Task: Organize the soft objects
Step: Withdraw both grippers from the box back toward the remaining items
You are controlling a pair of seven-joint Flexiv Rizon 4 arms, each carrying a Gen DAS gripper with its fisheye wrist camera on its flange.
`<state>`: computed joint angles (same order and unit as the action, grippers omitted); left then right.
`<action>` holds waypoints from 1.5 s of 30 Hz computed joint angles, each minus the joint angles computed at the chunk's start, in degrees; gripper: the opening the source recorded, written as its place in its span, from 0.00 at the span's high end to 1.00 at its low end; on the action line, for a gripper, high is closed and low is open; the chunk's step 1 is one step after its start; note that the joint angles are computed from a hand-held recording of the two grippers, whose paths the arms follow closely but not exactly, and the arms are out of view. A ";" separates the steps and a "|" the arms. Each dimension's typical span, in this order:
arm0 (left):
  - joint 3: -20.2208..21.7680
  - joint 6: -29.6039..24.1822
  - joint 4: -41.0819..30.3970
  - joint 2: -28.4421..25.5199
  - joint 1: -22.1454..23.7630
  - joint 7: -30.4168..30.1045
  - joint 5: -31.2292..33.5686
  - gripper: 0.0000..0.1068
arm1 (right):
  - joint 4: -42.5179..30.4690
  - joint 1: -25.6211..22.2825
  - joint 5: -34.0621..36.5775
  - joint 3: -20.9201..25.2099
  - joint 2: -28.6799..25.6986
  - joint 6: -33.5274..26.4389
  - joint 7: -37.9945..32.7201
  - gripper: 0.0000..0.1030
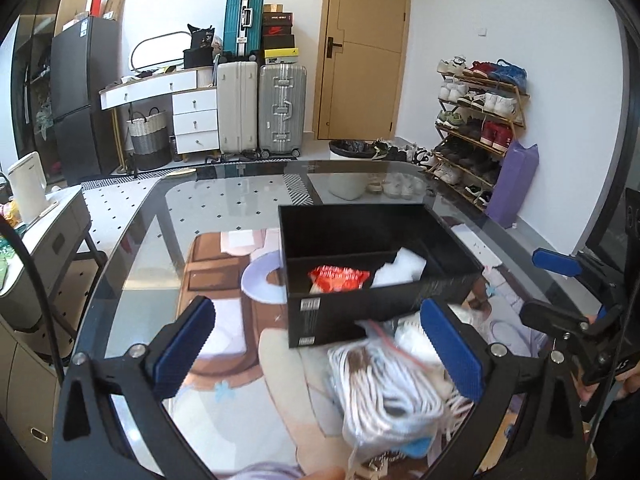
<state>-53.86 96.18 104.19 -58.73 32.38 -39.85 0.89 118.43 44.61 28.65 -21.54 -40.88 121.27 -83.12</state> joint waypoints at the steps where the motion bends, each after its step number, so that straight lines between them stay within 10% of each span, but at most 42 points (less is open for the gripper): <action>1: -0.14 0.14 0.32 -0.16 0.36 0.17 0.24 0.04 | 0.46 -0.39 -0.01 0.85 0.35 0.18 0.38 0.01; 11: -0.94 2.76 2.03 -1.41 2.30 -0.70 2.53 0.04 | 3.97 -4.25 -0.79 8.43 1.46 4.95 0.36 0.01; 45: 0.67 -2.22 5.14 1.50 2.32 5.24 -0.24 0.04 | 4.79 1.53 -5.74 2.30 -1.35 -4.38 5.10 0.01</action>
